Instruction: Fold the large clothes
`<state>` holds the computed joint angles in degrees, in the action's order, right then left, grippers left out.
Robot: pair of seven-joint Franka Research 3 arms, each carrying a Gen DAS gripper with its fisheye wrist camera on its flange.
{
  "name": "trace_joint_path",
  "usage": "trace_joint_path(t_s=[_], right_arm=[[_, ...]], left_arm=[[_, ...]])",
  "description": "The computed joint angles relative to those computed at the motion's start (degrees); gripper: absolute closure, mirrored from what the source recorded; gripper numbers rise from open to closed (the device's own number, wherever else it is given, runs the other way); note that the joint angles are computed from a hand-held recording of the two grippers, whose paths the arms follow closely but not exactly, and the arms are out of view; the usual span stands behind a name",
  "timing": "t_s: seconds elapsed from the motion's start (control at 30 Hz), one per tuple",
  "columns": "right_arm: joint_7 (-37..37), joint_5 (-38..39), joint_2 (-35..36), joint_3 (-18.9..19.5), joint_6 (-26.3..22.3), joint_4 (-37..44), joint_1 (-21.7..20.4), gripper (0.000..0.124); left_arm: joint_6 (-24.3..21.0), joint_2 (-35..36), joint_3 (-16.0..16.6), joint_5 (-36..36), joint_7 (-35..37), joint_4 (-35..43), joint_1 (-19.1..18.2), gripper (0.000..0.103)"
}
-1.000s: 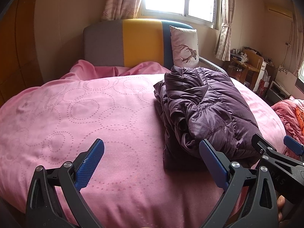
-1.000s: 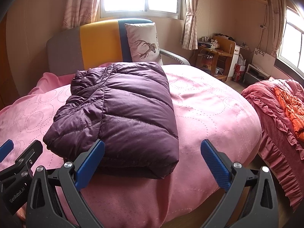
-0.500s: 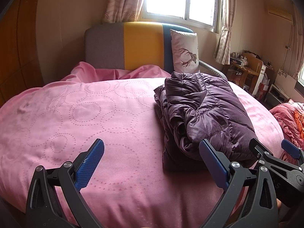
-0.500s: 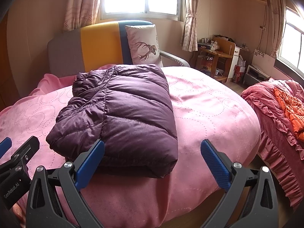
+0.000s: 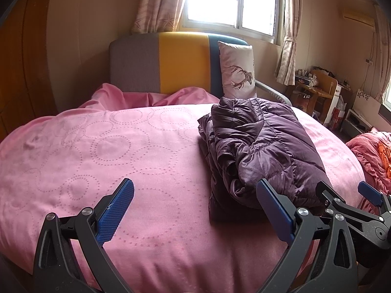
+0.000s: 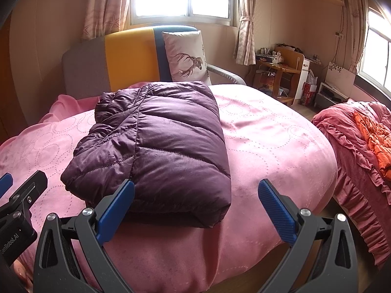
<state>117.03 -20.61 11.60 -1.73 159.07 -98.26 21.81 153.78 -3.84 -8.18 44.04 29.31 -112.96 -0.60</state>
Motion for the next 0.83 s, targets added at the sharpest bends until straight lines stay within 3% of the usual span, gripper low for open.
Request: trace_joint_path(t_s=[0.53,0.83], right_arm=[[-1.16,1.32,0.6,0.07,-0.43,0.38,0.2,0.023],[-1.21,1.57,0.77,0.03,-0.28,0.52,0.34,0.023]], left_arm=[[-0.4,-0.29,-0.08,0.28,-0.69,-0.32,0.31,0.004],[-1.11,0.21,0.43,-3.64,0.37,-0.31,0.22,0.004]])
